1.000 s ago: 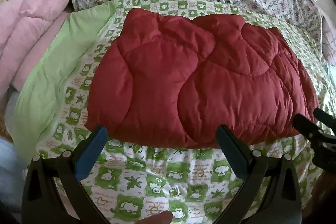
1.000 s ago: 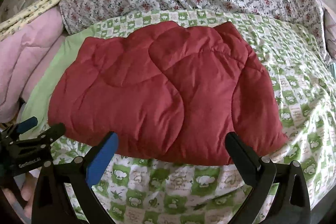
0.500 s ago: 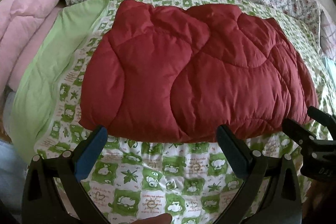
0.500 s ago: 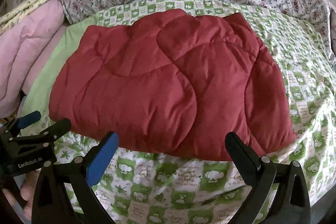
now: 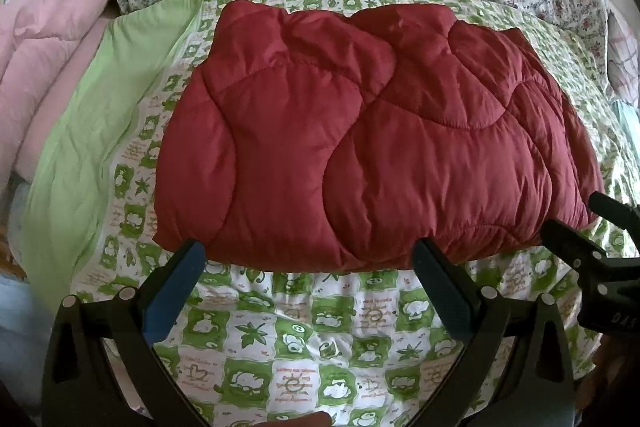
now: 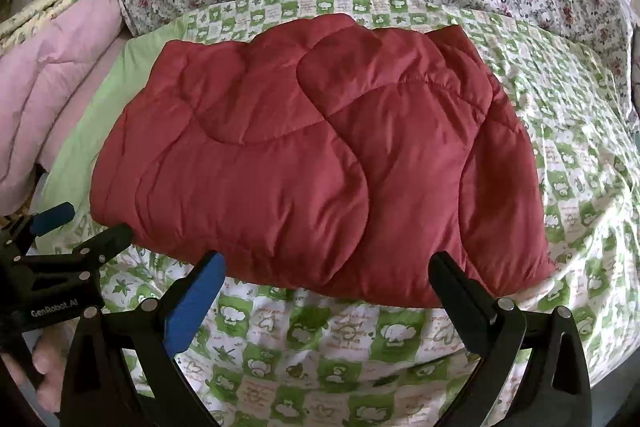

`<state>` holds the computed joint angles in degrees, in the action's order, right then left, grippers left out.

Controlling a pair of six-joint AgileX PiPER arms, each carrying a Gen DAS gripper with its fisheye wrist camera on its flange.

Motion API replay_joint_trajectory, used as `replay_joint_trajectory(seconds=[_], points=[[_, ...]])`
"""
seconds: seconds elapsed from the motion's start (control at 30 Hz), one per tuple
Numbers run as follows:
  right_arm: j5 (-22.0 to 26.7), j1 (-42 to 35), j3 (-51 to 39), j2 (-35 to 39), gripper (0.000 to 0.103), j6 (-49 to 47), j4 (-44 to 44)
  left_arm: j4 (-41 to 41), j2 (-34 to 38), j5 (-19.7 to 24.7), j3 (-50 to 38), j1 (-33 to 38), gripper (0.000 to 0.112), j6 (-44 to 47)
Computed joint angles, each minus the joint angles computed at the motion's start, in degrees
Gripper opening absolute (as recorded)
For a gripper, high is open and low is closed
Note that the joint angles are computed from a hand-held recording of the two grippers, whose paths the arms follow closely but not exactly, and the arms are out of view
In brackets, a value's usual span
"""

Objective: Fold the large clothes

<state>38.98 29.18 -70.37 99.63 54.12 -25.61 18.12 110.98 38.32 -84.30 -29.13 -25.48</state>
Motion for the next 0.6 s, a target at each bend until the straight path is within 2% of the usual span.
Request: replay_joint_trajectory(seconds=[0.6], points=[[0.82,-1.21,-1.43,0.26,0.102,-3.57,1.67,0.12,0.75,1.2,-2.07,0.28,0.103,0.69]])
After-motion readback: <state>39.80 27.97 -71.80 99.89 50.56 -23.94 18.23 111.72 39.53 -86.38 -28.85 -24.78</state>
